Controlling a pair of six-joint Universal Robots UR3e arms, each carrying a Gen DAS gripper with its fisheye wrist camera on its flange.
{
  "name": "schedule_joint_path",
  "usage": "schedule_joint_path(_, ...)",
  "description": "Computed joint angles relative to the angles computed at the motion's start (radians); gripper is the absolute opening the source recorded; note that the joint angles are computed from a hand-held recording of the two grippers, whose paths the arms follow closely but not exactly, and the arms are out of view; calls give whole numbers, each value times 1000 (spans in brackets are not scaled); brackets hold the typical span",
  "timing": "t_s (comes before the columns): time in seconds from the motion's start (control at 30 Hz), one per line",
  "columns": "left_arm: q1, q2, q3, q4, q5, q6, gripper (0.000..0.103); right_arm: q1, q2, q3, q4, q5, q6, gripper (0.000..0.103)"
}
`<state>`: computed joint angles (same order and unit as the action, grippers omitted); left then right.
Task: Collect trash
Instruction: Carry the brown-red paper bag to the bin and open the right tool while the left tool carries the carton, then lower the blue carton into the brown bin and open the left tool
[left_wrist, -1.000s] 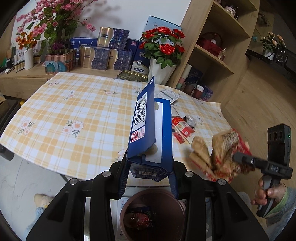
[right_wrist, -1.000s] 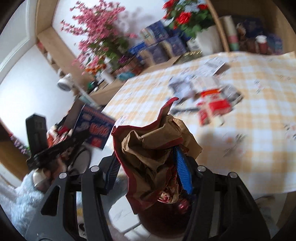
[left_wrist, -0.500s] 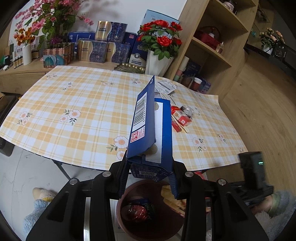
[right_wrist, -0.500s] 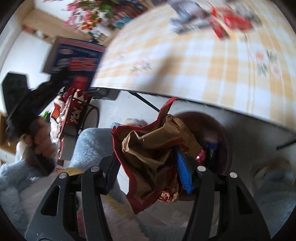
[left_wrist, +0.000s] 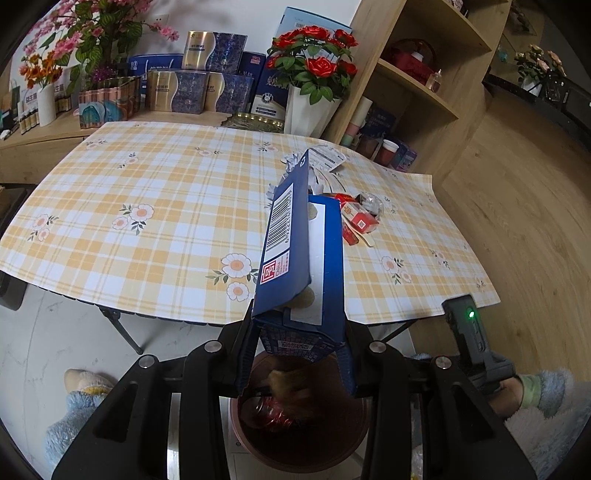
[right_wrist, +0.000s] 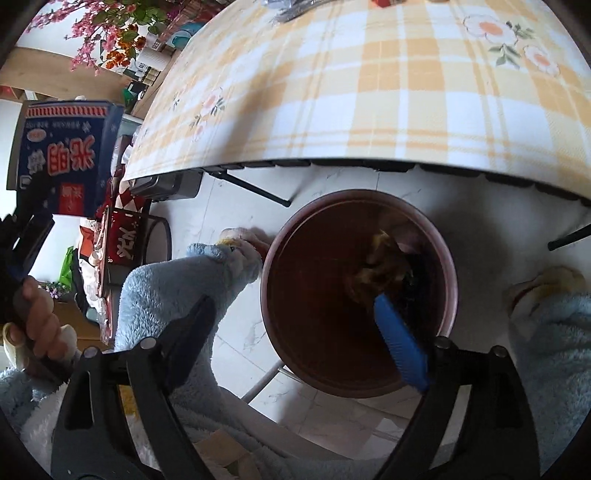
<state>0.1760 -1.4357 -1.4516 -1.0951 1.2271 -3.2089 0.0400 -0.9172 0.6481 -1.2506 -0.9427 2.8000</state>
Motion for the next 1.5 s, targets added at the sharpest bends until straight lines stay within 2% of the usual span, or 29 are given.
schedule_joint_path(0.2,-15,-6,-11,-10,-4,19,37,-21,-69,17,-137,-31,65,97)
schedule_joint_path(0.57,-70,-55,4,-75,9,94,37,-35,-104,-45,-389,-139,139,97)
schedule_joint_path(0.67,-86,-81,22,-124,-8,126,37,-44,-88,-80,-426,-138,173,97)
schedule_joint_path(0.83,-128,-130,61,-191,15,166,37,-58,-87,-79,-463,-143,208,97)
schedule_joint_path(1.17,-179,-232,151,-296,37,200,38,-90,-128,6,-476,-144,222,97)
schedule_joint_path(1.23,-176,-240,153,-296,29,201,49,-94,-128,10,-475,-145,225,97)
schedule_joint_path(1.27,-176,-238,149,-287,31,196,62,-95,-127,11,-476,-147,228,97)
schedule_joint_path(1.3,-177,-237,149,-277,35,188,70,-96,-126,12,-477,-148,230,97)
schedule_joint_path(1.4,-164,-224,136,-249,23,174,73,-96,-120,7,-473,-151,234,97)
schedule_joint_path(1.5,-156,-217,127,-210,46,134,82,-91,-113,1,-475,-166,238,97)
